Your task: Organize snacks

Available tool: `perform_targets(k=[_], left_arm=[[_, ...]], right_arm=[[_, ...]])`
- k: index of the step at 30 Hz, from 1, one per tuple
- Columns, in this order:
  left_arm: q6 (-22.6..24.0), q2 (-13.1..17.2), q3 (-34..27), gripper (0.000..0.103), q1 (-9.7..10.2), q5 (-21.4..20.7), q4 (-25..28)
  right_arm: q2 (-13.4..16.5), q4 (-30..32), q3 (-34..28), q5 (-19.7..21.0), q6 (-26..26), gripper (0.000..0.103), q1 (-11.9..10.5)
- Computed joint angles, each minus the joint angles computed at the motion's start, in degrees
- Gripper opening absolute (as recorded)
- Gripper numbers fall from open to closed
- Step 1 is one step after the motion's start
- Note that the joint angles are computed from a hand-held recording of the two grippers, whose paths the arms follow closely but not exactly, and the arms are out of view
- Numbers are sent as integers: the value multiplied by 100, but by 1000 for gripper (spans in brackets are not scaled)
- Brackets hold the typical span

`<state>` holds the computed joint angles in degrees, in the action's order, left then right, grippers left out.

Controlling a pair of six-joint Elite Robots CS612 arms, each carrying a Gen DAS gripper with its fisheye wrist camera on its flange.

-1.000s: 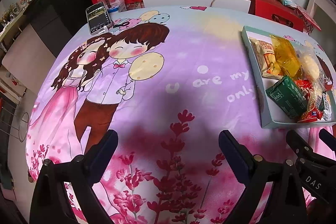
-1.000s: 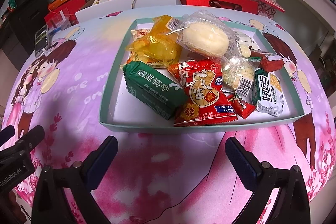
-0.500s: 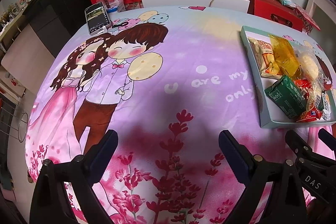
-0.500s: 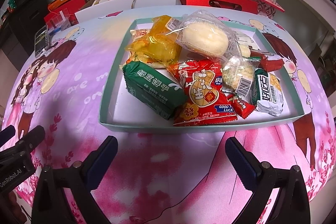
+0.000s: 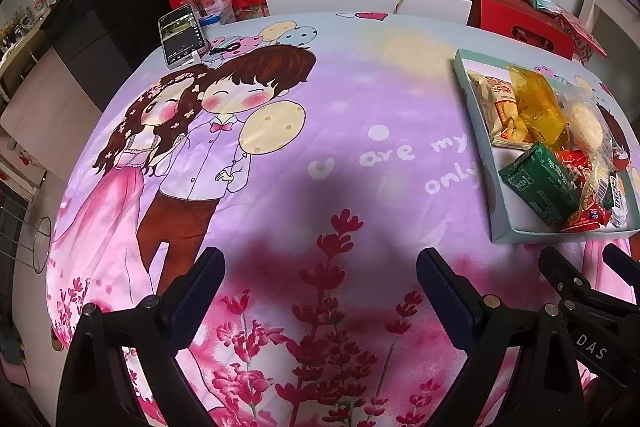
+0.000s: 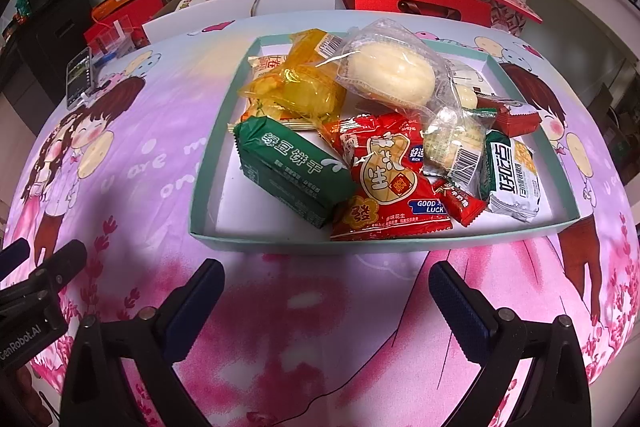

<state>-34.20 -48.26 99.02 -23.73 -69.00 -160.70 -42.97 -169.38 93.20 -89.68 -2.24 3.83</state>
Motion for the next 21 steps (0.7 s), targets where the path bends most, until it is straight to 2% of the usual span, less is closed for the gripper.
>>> perform_targets(k=[21], left_arm=[[19,-3,-11,97,7,-24,40]], right_arm=[[5,2,-5,-2,-5,103,3]])
